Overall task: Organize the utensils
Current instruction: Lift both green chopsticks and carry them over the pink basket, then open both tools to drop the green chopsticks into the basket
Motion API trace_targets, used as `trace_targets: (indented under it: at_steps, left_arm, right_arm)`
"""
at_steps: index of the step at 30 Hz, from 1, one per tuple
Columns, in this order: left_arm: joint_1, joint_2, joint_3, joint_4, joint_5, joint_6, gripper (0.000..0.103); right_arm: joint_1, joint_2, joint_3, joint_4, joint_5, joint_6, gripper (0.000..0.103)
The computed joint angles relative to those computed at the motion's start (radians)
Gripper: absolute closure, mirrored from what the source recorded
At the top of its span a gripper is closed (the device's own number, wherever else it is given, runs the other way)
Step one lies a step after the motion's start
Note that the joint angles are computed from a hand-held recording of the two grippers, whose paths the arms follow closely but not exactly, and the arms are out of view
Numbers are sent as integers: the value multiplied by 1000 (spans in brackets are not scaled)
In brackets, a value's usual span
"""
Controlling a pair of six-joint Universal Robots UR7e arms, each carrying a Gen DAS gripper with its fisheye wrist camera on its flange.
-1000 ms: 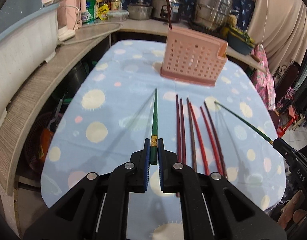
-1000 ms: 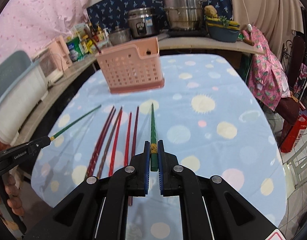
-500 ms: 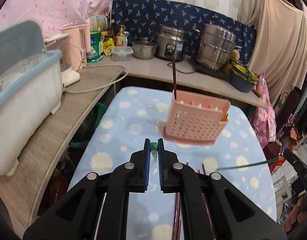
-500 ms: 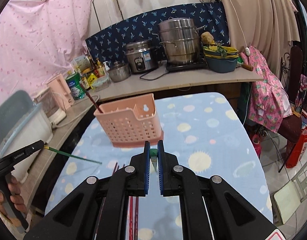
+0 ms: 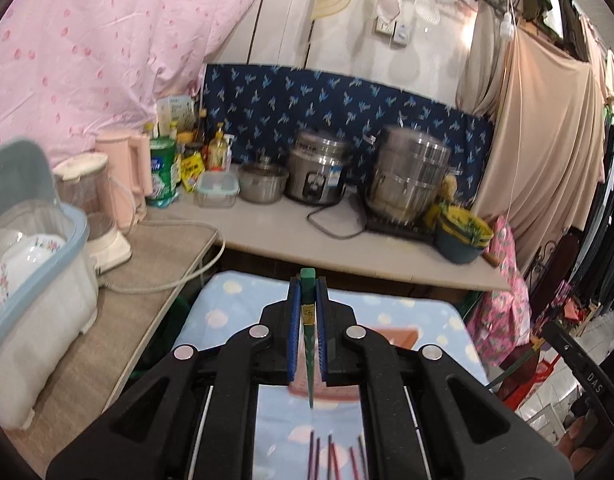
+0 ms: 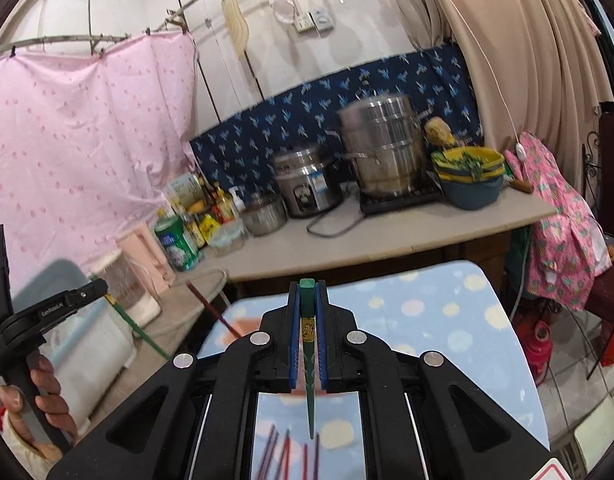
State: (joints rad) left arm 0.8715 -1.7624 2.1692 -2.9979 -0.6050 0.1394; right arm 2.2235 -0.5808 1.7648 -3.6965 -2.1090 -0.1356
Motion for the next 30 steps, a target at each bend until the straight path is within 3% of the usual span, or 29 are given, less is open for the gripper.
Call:
trace_targets:
  at_steps: [9, 21, 30]
  left_arm:
    - [31, 177, -150, -185, -54, 144, 96]
    - [160, 280, -190, -154, -107, 99, 96]
    - [199, 290, -173, -128, -105, 73, 94]
  right_arm:
    - [-6, 77, -224, 54, 44, -57, 96]
    - [-71, 177, -328, 181, 34, -30, 96]
    - [-85, 201, -323, 199, 14, -24, 91]
